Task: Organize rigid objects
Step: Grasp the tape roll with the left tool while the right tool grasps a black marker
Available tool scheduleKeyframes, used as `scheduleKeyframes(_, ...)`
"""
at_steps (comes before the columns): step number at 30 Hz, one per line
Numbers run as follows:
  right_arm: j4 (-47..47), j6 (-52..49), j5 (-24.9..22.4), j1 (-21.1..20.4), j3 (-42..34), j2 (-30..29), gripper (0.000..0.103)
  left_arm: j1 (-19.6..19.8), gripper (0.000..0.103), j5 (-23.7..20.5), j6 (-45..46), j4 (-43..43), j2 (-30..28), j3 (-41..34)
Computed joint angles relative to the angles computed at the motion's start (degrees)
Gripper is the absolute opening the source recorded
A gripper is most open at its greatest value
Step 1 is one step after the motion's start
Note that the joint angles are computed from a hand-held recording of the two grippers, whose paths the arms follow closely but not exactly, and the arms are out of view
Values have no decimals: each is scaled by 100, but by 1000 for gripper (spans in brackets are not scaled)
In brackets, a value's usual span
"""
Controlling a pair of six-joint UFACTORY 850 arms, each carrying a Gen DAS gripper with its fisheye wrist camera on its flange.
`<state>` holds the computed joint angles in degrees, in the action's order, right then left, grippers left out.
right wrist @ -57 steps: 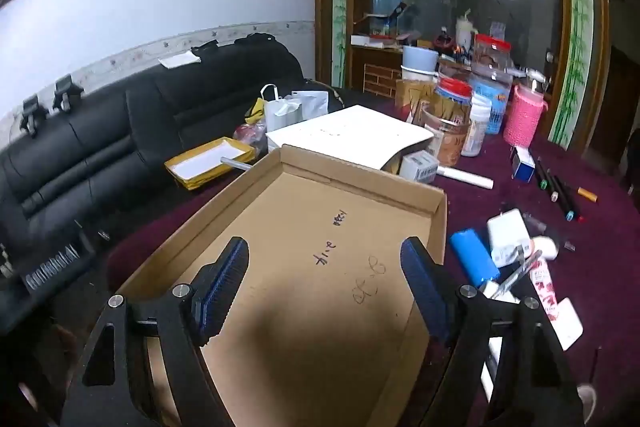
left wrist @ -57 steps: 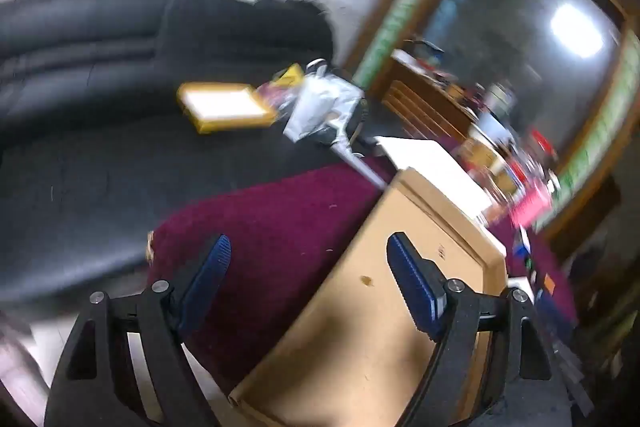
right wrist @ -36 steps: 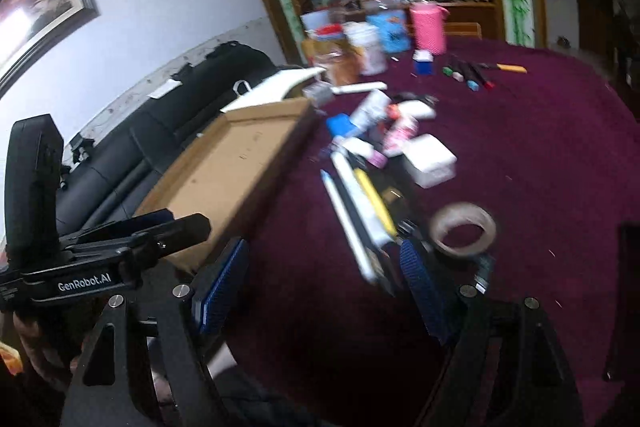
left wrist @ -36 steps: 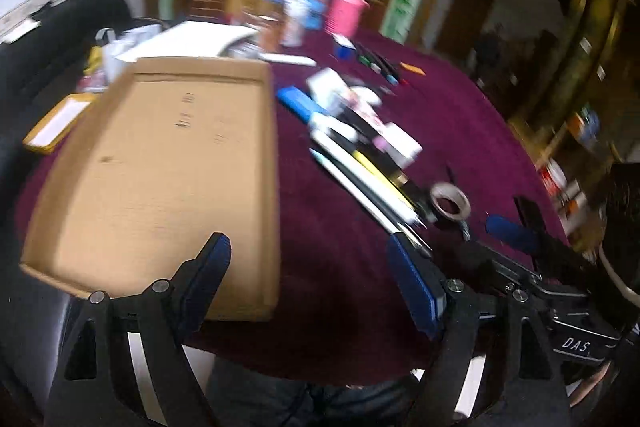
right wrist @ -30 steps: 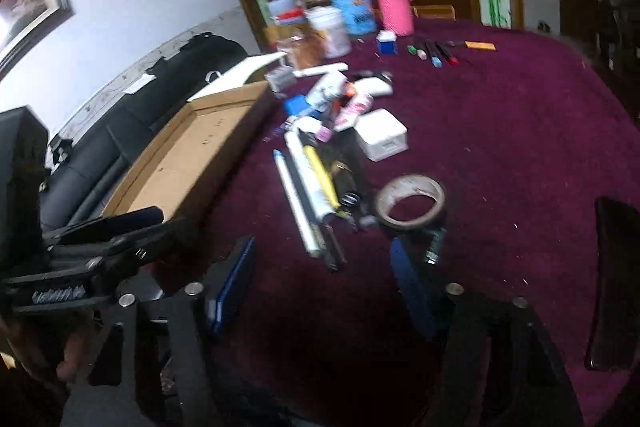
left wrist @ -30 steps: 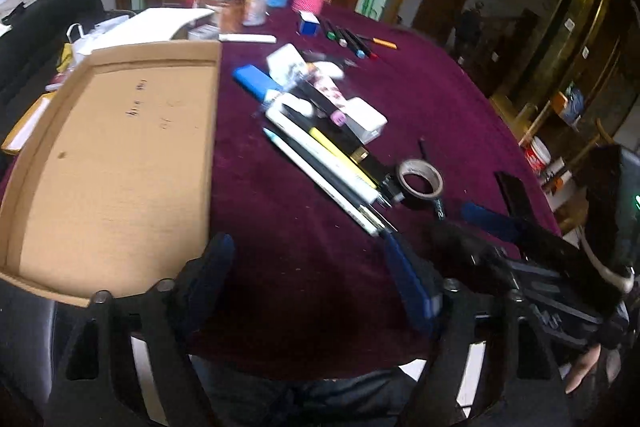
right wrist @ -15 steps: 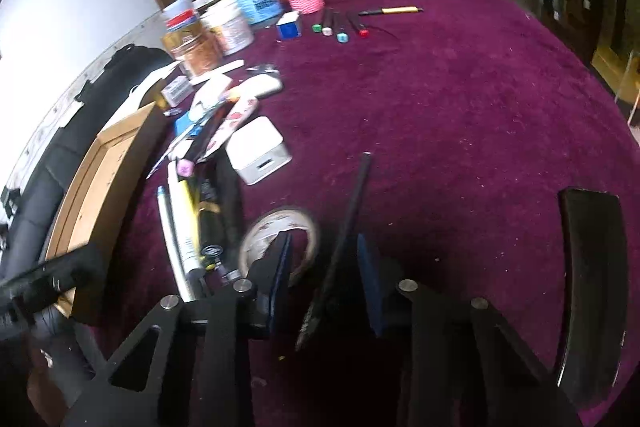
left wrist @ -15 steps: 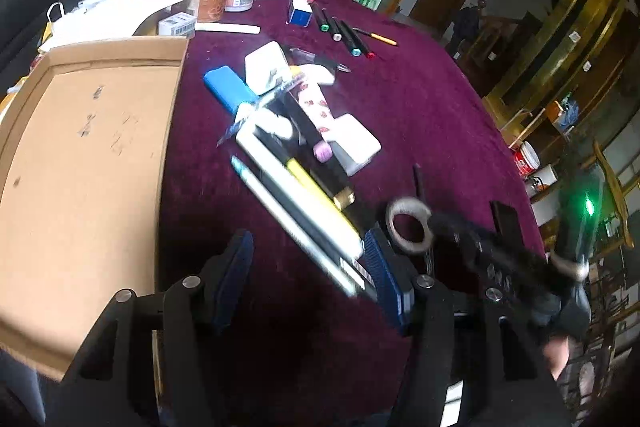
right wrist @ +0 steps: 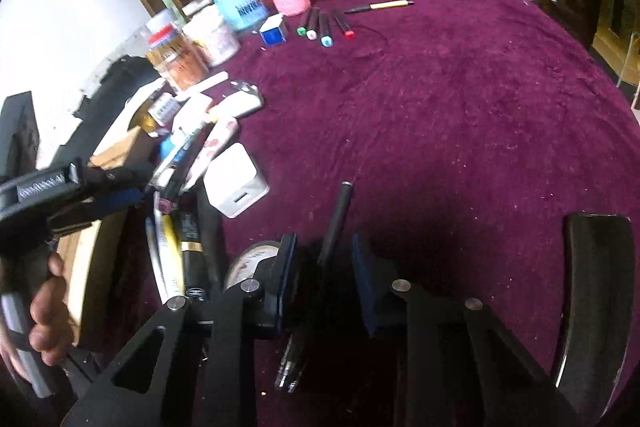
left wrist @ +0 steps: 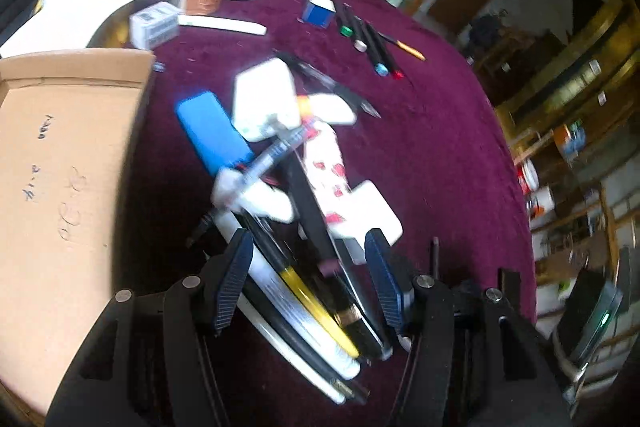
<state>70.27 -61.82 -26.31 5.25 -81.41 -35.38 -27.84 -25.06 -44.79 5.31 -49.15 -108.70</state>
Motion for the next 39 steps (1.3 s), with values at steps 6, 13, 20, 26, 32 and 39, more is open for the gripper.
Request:
scheduleKeyframes(6, -167, -199, -114, 33, 44, 46, 25, -274, 57, 364, 650, -178, 221, 403)
scheduleKeyframes(13, -788, -211, 499, 303, 308, 250, 12, -414, 57, 187, 560, 260, 205, 305)
scheduleKeyframes(20, -174, -669, -97, 120, 420, 298, 9, -496, 57, 133, 880, 18, 83, 153)
scheduleKeyframes(26, 353, -996, -631, -78, 339, 253, 13, -608, 57, 157, 1307, -262, 202, 426)
scheduleKeyframes(32, -967, 329, -54, 8, -4, 71, 13, -645, 57, 471, 1574, -876, 576, 1131)
scheduleKeyframes(39, -2576, 1369, 347, 271, -66, 14, 11, -678, 48, 391, 1725, -1138, 431, 890)
